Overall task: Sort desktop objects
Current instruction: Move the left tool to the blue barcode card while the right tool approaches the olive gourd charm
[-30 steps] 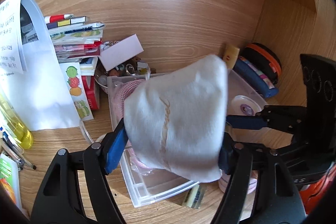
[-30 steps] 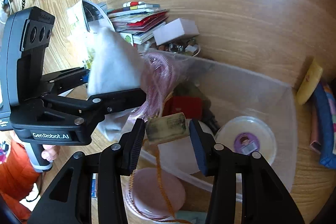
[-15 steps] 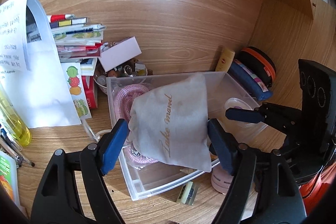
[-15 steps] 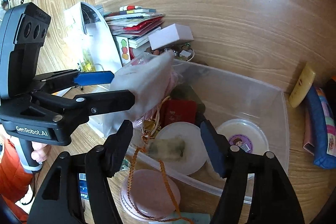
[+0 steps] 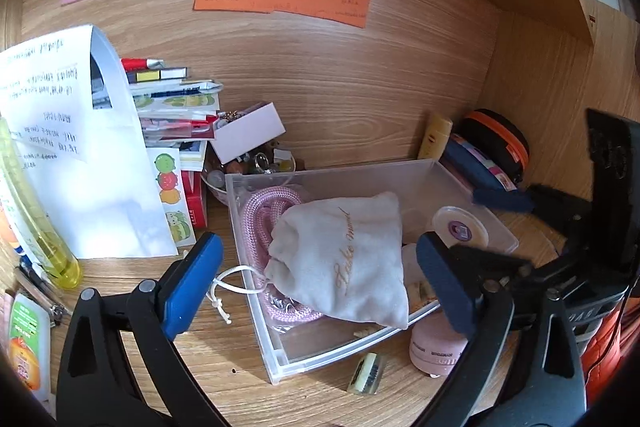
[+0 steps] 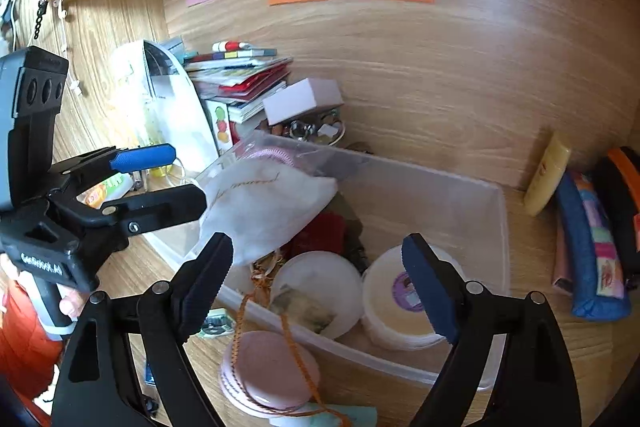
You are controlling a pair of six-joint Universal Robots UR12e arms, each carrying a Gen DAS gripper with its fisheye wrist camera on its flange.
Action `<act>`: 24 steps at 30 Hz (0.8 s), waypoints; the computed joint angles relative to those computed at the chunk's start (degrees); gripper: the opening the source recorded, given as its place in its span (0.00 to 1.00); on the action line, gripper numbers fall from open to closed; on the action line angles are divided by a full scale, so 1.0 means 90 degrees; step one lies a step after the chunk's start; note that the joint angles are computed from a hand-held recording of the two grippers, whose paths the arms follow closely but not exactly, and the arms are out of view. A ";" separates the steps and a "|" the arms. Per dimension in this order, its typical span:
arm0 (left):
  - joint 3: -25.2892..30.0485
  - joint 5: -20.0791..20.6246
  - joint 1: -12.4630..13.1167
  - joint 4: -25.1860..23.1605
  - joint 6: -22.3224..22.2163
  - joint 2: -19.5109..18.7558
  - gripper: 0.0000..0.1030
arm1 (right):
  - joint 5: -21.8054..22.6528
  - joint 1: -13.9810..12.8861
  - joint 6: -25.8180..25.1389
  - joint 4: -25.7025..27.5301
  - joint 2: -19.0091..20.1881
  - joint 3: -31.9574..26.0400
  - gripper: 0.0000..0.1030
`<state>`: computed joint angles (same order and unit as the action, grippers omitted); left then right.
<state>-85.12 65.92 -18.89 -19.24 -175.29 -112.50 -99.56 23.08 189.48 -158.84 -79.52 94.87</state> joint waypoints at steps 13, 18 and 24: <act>-0.0363 0.0482 -0.0021 0.0010 -0.0199 0.0226 0.96 | -0.0183 -0.0062 0.0382 -0.0635 -0.0630 0.0772 0.88; -0.0772 0.0637 -0.0038 0.0166 0.0021 0.0464 0.97 | -0.0308 -0.0010 0.0458 -0.0418 -0.0781 0.1048 0.88; -0.1016 0.1013 -0.0134 -0.0060 0.0271 0.0604 0.97 | -0.0353 -0.0016 0.0689 -0.0118 -0.0861 0.1229 0.88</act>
